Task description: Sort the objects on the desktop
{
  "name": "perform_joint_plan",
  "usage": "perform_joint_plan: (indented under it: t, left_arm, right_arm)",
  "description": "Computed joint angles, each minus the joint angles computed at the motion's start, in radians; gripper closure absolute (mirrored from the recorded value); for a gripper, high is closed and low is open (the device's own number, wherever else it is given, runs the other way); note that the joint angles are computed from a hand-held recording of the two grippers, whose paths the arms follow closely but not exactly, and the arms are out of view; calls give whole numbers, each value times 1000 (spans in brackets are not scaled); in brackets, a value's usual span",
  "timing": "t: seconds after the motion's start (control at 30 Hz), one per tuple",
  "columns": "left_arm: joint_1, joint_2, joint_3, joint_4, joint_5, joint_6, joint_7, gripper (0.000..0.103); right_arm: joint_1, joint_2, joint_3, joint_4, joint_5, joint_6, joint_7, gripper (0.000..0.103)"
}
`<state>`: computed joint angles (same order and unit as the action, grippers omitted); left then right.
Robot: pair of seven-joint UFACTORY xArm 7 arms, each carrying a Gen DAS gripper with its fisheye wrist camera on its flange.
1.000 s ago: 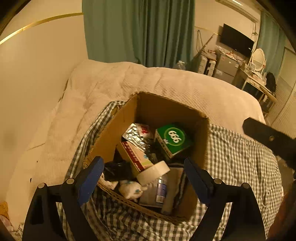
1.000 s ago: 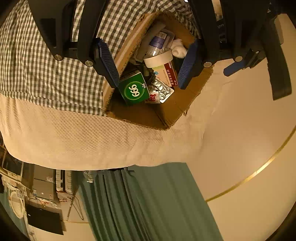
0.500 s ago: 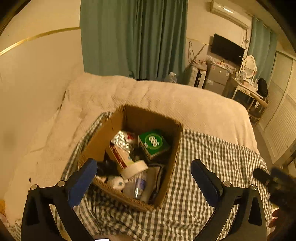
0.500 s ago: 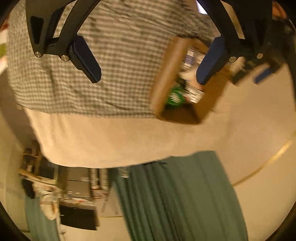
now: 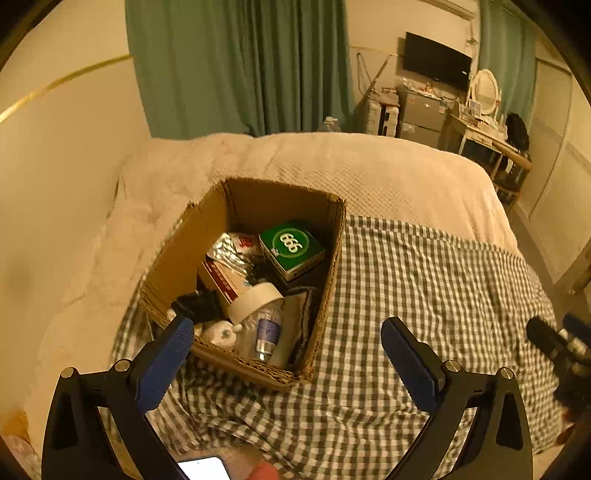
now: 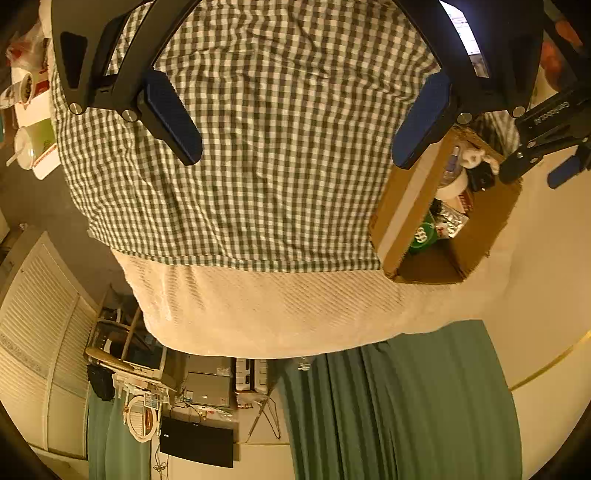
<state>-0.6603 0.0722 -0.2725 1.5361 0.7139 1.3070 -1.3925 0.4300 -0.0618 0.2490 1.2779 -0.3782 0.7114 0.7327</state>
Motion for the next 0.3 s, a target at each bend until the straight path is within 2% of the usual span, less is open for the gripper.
perform_joint_plan:
  t: [0.07, 0.17, 0.3]
  left_arm:
    - [7, -1, 4, 0, -26, -6, -2, 0]
    - [-3, 11, 3, 20, 8, 60, -23, 0]
    - [7, -7, 6, -4, -7, 40, -28, 0]
  right_arm:
    - [5, 14, 3, 11, 6, 8, -4, 1]
    - [12, 28, 2, 14, -5, 21, -9, 1]
    - [22, 46, -4, 20, 7, 31, -7, 1]
